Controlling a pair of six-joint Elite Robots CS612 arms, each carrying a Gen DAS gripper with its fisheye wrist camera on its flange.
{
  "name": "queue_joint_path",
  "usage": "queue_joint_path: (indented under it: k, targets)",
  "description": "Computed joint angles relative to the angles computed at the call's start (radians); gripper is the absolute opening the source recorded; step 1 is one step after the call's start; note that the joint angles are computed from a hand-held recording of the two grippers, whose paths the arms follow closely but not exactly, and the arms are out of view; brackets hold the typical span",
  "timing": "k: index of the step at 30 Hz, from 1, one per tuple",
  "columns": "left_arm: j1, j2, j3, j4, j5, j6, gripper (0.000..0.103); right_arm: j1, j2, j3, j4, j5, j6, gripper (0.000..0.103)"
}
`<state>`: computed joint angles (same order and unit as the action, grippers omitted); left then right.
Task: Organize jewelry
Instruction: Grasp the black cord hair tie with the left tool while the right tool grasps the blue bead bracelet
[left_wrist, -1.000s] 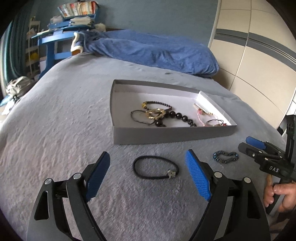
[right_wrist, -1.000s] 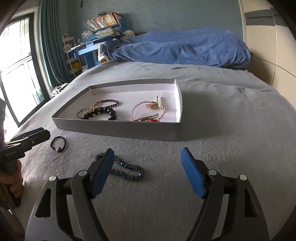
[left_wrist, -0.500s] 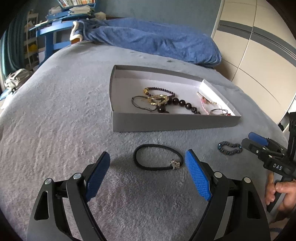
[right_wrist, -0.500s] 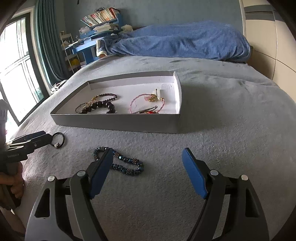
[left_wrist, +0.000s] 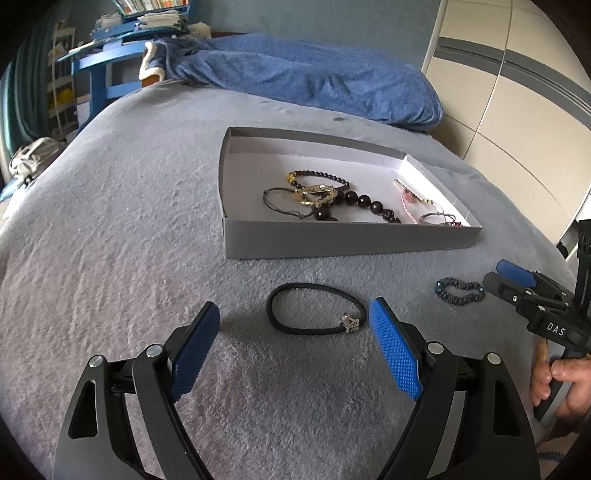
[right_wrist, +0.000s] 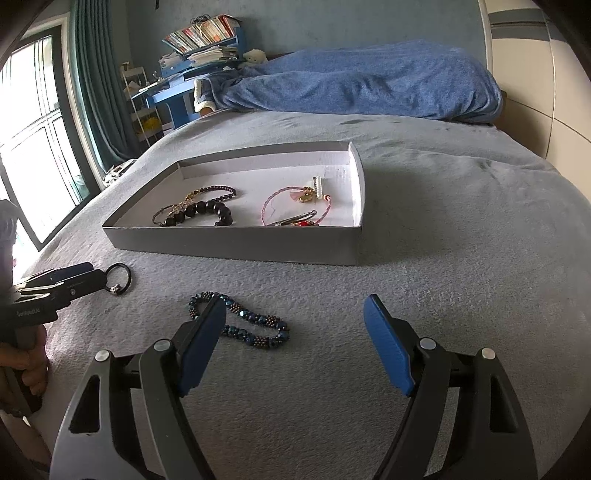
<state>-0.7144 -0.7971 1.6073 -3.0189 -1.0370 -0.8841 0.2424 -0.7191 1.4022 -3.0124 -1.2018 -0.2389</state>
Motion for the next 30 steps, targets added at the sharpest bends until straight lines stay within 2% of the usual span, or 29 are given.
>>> queue_joint_path:
  k: [2,6,11,14,16,17,21,23,24,27,28,29,30]
  targets:
    - [0.003,0.000,-0.002,0.005,-0.011,0.001,0.083,0.000,0.000,0.001,0.000,0.001,-0.001,0.076]
    - [0.011,0.008,-0.021,0.036,-0.046,0.014,0.074,0.000,-0.001,0.001,0.004,0.003,-0.001,0.076]
    - [0.011,0.013,-0.029,0.041,-0.059,0.033,0.072,0.001,-0.001,-0.003,0.025,0.011,-0.017,0.076]
    - [0.013,0.013,-0.025,0.024,-0.065,0.033,0.072,0.006,-0.002,-0.008,0.056,0.014,-0.050,0.076]
    - [0.014,0.014,-0.024,0.019,-0.071,0.035,0.067,0.011,-0.002,-0.010,0.077,0.013,-0.085,0.076]
    - [0.015,0.015,-0.025,0.017,-0.074,0.038,0.063,0.013,-0.003,-0.010,0.083,0.009,-0.099,0.076]
    - [0.018,0.017,-0.023,-0.003,-0.088,0.046,0.034,0.024,-0.002,-0.014,0.104,-0.018,-0.136,0.076]
    - [0.018,0.018,-0.025,-0.005,-0.092,0.052,0.025,0.024,0.000,-0.019,0.118,-0.021,-0.131,0.074]
    - [0.017,0.018,-0.026,-0.002,-0.092,0.058,0.020,0.023,0.001,-0.022,0.124,-0.019,-0.128,0.071]
    - [0.015,0.020,-0.032,0.006,-0.091,0.076,0.012,0.021,0.004,-0.030,0.155,-0.005,-0.131,0.047]
    - [0.014,0.020,-0.033,0.006,-0.091,0.080,0.012,0.020,0.004,-0.032,0.162,-0.003,-0.135,0.038]
    - [0.014,0.020,-0.033,0.006,-0.092,0.082,0.010,0.020,0.004,-0.033,0.167,0.002,-0.141,0.034]
    - [0.015,0.020,-0.033,0.006,-0.093,0.082,0.010,0.019,0.004,-0.033,0.172,0.015,-0.150,0.024]
